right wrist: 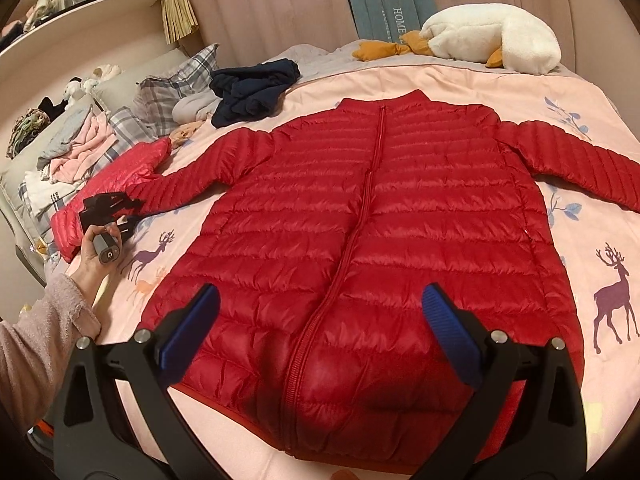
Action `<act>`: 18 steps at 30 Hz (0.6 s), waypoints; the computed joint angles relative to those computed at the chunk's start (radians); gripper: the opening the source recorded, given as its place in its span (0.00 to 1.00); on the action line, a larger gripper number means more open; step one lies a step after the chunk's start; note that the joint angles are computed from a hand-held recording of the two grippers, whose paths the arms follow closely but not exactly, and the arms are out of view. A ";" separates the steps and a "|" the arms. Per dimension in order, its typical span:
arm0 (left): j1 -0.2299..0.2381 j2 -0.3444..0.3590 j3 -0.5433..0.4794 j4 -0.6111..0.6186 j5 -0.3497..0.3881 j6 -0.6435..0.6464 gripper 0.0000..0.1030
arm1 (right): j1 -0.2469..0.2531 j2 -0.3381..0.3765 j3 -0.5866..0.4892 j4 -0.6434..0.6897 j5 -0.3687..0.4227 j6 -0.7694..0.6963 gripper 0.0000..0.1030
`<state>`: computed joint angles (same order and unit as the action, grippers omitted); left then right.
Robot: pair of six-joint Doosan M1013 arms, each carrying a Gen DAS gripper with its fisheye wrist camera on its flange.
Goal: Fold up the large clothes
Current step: 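Reach the left tool to the sleeve nearest it and grasp it, then fold the held sleeve across the jacket body with the left tool, release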
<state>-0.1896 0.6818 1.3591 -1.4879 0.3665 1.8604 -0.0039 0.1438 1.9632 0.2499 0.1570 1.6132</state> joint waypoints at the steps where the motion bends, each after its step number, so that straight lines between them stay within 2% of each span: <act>1: 0.001 0.000 0.000 0.011 -0.001 -0.013 0.11 | 0.000 0.000 0.000 -0.012 -0.001 0.011 0.98; 3: -0.002 -0.003 -0.007 0.097 -0.010 -0.084 0.09 | 0.000 -0.001 0.001 -0.033 -0.006 0.033 0.98; 6: -0.017 -0.019 -0.024 0.303 -0.024 -0.222 0.08 | -0.006 -0.005 0.010 0.052 -0.016 -0.044 0.98; 11: -0.059 -0.059 -0.069 0.506 -0.033 -0.256 0.08 | -0.015 -0.013 0.022 0.097 -0.018 -0.075 0.98; 13: -0.081 -0.074 -0.090 0.607 -0.037 -0.285 0.08 | -0.021 -0.021 0.033 0.171 -0.029 -0.142 0.98; 15: -0.104 -0.085 -0.111 0.647 -0.038 -0.255 0.08 | -0.027 -0.029 0.042 0.191 -0.037 -0.152 0.98; 16: -0.121 -0.090 -0.128 0.706 -0.032 -0.262 0.08 | -0.030 -0.033 0.047 0.209 -0.041 -0.164 0.98; 18: -0.151 -0.094 -0.157 0.786 -0.013 -0.257 0.08 | -0.039 -0.041 0.057 0.300 -0.047 -0.237 0.98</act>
<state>-0.3410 0.5877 1.2021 -0.7015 0.3535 1.6029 -0.0432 0.1033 2.0202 0.5501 0.1105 1.3760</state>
